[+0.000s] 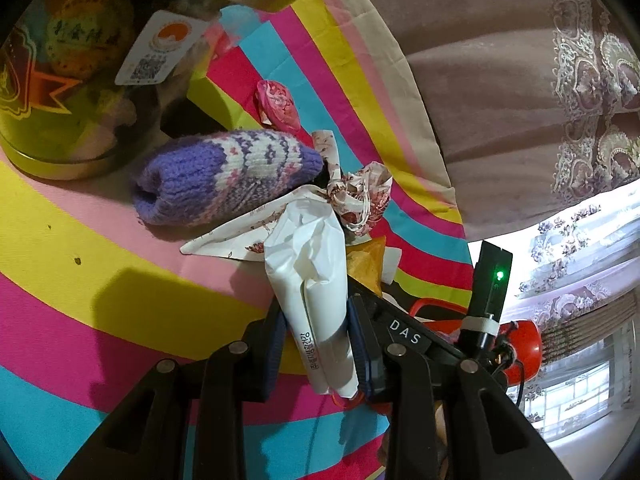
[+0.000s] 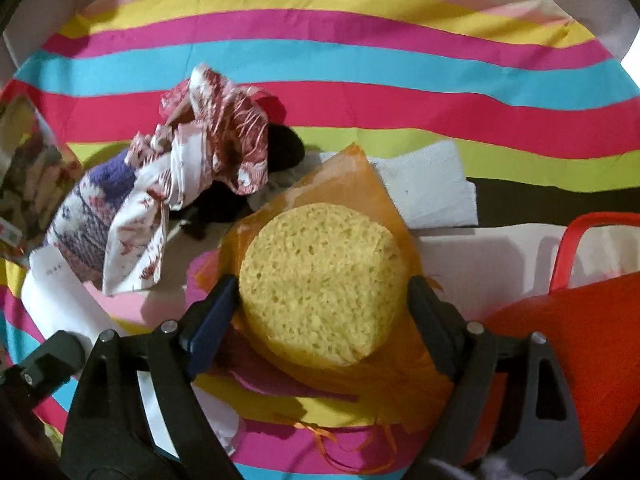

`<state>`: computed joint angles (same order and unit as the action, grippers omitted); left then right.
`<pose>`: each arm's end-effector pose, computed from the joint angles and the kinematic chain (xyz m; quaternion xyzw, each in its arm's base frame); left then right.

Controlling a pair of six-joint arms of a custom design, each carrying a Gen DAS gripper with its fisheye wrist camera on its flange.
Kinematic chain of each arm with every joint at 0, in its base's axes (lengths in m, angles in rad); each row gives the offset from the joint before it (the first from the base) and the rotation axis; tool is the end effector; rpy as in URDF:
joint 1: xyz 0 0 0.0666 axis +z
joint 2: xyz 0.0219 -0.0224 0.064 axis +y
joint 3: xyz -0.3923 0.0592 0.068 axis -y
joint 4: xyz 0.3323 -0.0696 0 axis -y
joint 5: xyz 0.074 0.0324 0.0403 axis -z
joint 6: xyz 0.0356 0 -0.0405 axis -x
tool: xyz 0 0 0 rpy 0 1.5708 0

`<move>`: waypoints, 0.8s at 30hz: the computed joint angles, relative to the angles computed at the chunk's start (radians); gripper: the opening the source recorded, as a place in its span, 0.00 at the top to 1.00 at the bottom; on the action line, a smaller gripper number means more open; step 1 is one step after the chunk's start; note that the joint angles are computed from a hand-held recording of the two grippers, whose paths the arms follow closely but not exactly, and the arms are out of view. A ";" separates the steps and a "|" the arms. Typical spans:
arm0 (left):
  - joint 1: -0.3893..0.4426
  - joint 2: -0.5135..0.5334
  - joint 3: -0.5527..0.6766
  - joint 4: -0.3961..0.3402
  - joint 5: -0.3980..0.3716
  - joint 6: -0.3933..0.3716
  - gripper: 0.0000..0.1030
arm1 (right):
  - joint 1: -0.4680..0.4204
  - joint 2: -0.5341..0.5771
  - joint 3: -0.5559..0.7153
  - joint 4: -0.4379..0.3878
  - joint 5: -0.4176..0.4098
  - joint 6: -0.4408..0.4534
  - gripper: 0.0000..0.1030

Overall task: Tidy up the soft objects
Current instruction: 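Grasp the white wrapped packet with the left tool while the right tool grasps the sponge in orange mesh bag, then carry the packet and sponge bag into the white box and open both tools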

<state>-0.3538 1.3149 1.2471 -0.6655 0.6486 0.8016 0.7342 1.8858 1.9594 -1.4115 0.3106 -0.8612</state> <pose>0.3637 -0.1577 0.4362 -0.0659 0.8731 -0.4544 0.1639 0.4264 0.3696 0.4019 0.0802 0.9782 -0.0251 0.1901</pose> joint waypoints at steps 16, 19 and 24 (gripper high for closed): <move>-0.017 -0.050 0.022 -0.045 -0.045 -0.040 0.69 | 0.170 -0.136 -0.060 0.044 0.201 -0.021 0.19; -0.028 -0.077 0.015 -0.058 -0.063 -0.042 0.69 | 0.205 -0.161 -0.082 0.049 0.219 -0.038 0.19; -0.069 -0.120 0.004 -0.073 -0.086 -0.045 0.69 | 0.274 -0.207 -0.119 0.019 0.261 -0.105 0.19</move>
